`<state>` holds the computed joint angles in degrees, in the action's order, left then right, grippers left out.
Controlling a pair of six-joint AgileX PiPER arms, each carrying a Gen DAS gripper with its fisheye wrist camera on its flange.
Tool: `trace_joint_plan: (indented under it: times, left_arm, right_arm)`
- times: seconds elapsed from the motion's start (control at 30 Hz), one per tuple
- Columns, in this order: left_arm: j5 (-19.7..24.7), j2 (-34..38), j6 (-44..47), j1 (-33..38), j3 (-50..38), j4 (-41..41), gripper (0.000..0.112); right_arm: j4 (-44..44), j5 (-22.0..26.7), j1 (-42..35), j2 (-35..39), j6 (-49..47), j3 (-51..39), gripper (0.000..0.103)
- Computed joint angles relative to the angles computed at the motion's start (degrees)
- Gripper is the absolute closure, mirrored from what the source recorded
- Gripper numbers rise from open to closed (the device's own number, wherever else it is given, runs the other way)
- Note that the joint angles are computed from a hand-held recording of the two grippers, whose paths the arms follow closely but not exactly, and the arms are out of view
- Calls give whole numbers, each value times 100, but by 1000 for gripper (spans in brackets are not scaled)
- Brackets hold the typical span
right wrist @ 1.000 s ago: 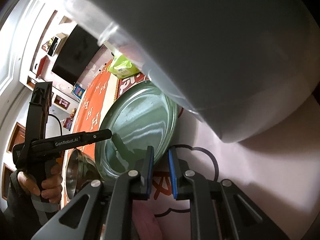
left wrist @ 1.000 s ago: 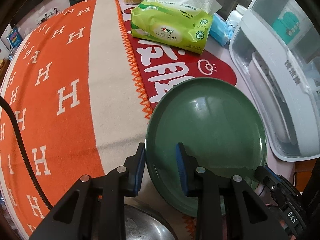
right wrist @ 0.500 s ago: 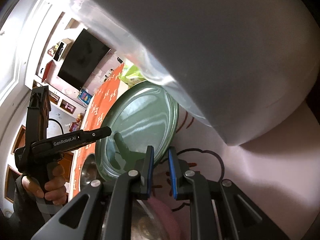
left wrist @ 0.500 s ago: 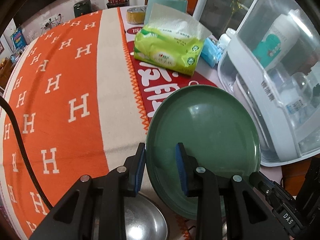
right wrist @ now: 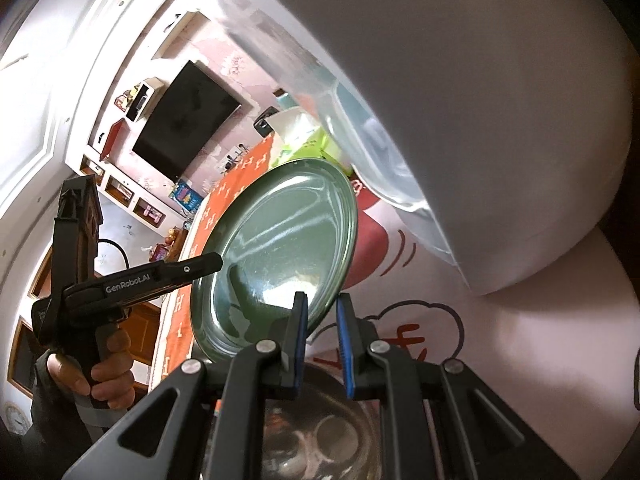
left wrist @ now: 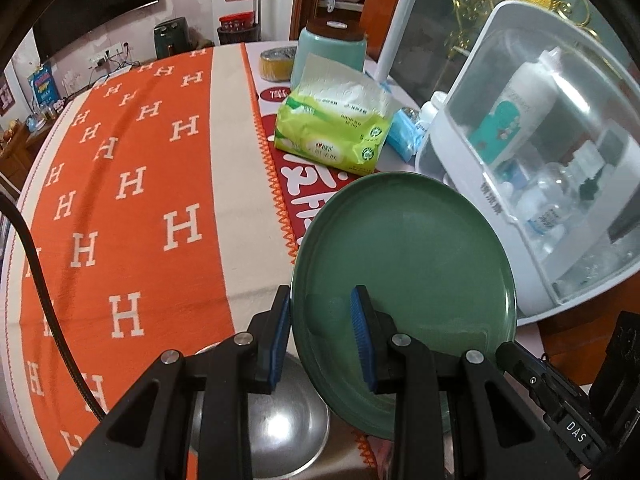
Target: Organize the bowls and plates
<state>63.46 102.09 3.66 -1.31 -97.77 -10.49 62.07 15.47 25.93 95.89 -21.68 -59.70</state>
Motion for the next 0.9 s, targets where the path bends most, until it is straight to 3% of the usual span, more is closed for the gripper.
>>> trace_joint_plan:
  times: [0.2,0.37,0.67,0.9]
  left_arm:
    - [50,-641,6,69,383,-27,84]
    - [137,-1196,-14,141,689,-63,84]
    - [333,-2411,-169,280,1409,-101,84]
    - [634,-3471,-212,454,1954,-149,88]
  right_arm:
    - [130,-10,-8,-520,-240,395,89]
    - [-480,-72,159,-1053,320,690,89]
    - [-2101,-83,574,-1990,1946,1152,89]
    - [-4577,99,1133,-2366,4414,853,89]
